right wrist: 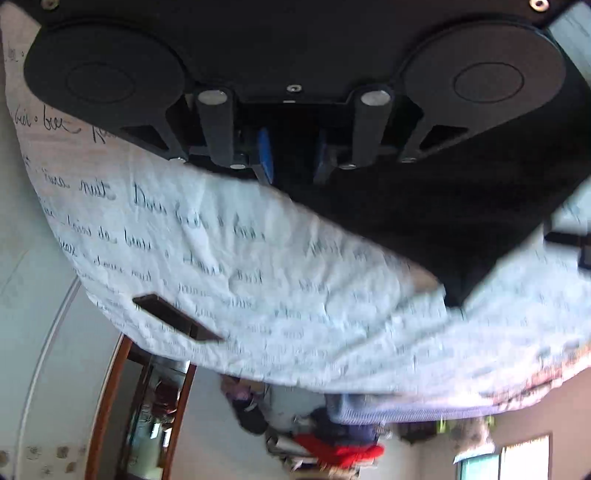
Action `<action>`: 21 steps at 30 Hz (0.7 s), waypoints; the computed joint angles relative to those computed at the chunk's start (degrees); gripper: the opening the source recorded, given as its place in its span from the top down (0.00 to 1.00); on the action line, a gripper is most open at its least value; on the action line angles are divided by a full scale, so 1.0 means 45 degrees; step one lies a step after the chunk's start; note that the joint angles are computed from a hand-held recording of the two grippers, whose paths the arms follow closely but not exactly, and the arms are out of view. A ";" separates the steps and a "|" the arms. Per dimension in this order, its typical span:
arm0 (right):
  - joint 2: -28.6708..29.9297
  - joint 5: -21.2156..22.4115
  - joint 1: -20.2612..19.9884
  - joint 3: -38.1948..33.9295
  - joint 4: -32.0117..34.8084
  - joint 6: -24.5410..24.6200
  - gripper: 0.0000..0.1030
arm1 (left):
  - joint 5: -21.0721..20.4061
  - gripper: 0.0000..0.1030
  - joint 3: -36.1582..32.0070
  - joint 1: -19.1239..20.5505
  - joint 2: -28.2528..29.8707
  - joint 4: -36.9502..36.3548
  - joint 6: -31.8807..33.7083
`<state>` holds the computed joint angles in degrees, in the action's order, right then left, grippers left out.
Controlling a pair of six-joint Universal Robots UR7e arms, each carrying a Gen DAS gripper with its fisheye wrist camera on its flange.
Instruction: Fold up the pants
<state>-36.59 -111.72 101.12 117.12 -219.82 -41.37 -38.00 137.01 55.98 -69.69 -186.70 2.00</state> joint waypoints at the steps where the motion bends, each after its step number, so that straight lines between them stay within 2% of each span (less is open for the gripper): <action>1: -0.0088 0.0672 0.0169 -0.0038 0.0359 0.0179 0.76 | -0.0098 0.12 0.0179 -0.0054 -0.0045 0.0015 0.0189; 3: 0.0028 0.1750 0.0486 -0.0584 0.1627 0.0328 0.76 | -0.0243 0.12 0.0324 -0.0062 0.0144 -0.0074 0.0456; 4: 0.0226 0.1913 0.0625 -0.1037 0.2366 0.0239 0.76 | -0.0228 0.12 0.0366 -0.0049 0.0282 -0.0116 0.0526; 6: 0.0957 0.1656 0.0879 -0.2396 0.4054 0.0164 0.77 | 0.0038 0.12 0.0466 -0.0015 0.0466 -0.0022 0.0387; 8: 0.1602 0.1584 0.0857 -0.3856 0.6354 0.0505 0.86 | -0.0077 0.10 0.0581 0.0160 0.0395 -0.0128 0.0153; 9: 0.1980 0.1331 0.0872 -0.4520 0.6982 0.0603 0.88 | -0.0166 0.10 0.0598 0.0268 0.0313 -0.0077 0.0018; 11: 0.2887 0.0512 0.0927 -0.5685 0.7155 0.0399 0.89 | -0.0042 0.12 0.0588 0.0375 0.0276 0.0014 -0.0198; 14: 0.2957 0.0835 0.0786 -0.6171 0.7209 0.1824 0.89 | -0.0188 0.12 0.0760 0.0304 -0.0224 0.0207 -0.0297; 18: 0.1960 0.1401 0.0972 -0.4459 0.5681 0.1284 0.89 | 0.0239 0.13 0.0941 0.0088 -0.0332 0.0008 -0.0046; 20: 0.1575 0.1571 0.1029 -0.3869 0.6063 0.0994 0.89 | 0.0072 0.13 0.0888 0.0185 -0.0275 0.0066 -0.0031; 21: 0.1650 0.1306 0.1075 -0.3898 0.6413 0.0743 0.89 | 0.0064 0.12 0.0846 0.0231 -0.0141 0.0013 0.0032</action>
<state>-29.16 -105.84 105.96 99.58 -190.96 -38.03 -37.72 140.81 57.02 -70.32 -186.64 2.14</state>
